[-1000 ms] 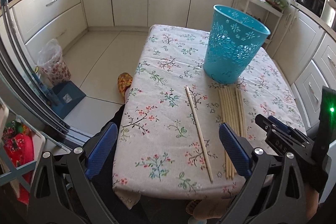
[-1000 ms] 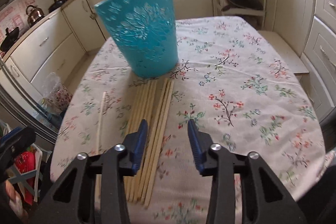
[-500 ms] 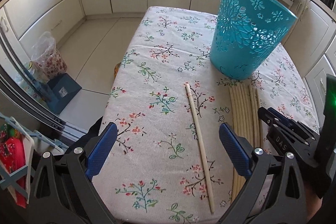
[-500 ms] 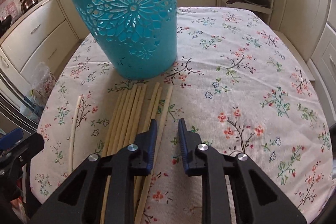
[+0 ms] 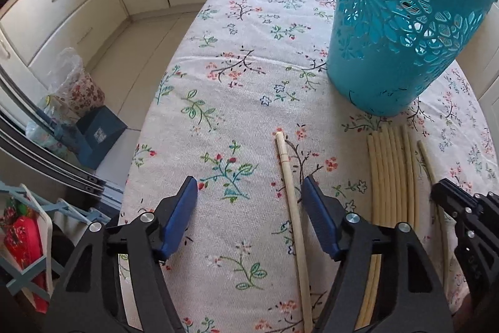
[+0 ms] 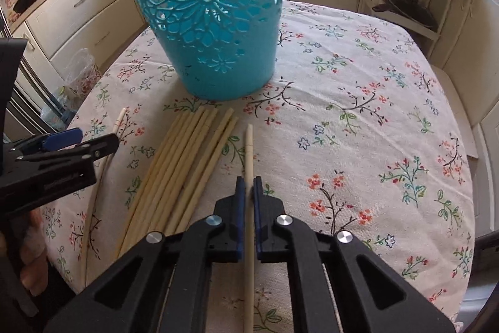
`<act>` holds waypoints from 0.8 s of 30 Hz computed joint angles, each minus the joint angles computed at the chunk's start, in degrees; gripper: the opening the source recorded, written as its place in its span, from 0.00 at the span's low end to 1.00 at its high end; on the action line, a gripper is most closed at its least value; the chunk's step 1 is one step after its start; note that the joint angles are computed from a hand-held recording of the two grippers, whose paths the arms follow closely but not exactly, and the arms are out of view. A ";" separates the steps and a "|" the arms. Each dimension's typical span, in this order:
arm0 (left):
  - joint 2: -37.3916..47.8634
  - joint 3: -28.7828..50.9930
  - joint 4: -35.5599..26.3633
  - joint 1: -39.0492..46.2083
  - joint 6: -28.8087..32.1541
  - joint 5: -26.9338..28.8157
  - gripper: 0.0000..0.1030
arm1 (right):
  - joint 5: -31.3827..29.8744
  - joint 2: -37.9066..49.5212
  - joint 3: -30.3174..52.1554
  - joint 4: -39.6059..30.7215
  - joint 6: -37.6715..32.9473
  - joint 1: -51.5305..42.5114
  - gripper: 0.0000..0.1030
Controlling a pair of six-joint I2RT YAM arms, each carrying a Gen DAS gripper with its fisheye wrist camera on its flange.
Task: Organize utensils
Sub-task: 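Lift the stick into the teal basket with the left tool while the right tool holds its stick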
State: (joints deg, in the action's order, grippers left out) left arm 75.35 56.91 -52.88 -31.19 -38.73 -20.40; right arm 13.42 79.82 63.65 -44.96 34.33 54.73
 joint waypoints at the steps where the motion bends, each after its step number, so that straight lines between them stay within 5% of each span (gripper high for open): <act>1: 0.83 0.62 -0.19 -0.56 -0.29 -0.73 0.63 | -0.43 -0.30 -0.23 0.15 0.34 -0.39 0.06; 5: 2.28 2.02 0.39 -1.99 0.49 -1.39 0.40 | 0.37 -0.06 -0.57 1.29 -0.28 -0.45 0.06; 7: 2.23 2.33 1.21 -2.39 1.87 0.43 0.13 | 0.50 0.20 -0.47 1.55 -1.03 -0.50 0.06; 9: 2.53 2.71 1.70 -3.04 3.42 1.03 0.05 | 0.46 0.52 -0.19 1.64 -1.76 -0.73 0.06; 18: -11.76 1.80 4.49 0.98 8.66 7.62 0.04 | -0.03 -0.84 -2.45 4.44 -1.15 -1.36 0.06; 24: -16.39 11.75 6.40 4.42 13.21 11.19 0.04 | -2.02 -1.25 -3.10 5.60 -0.84 -3.02 0.06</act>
State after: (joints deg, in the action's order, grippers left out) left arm 58.95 68.66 -46.48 -26.78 -25.52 -9.21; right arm 11.40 78.57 60.55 -39.37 33.49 51.71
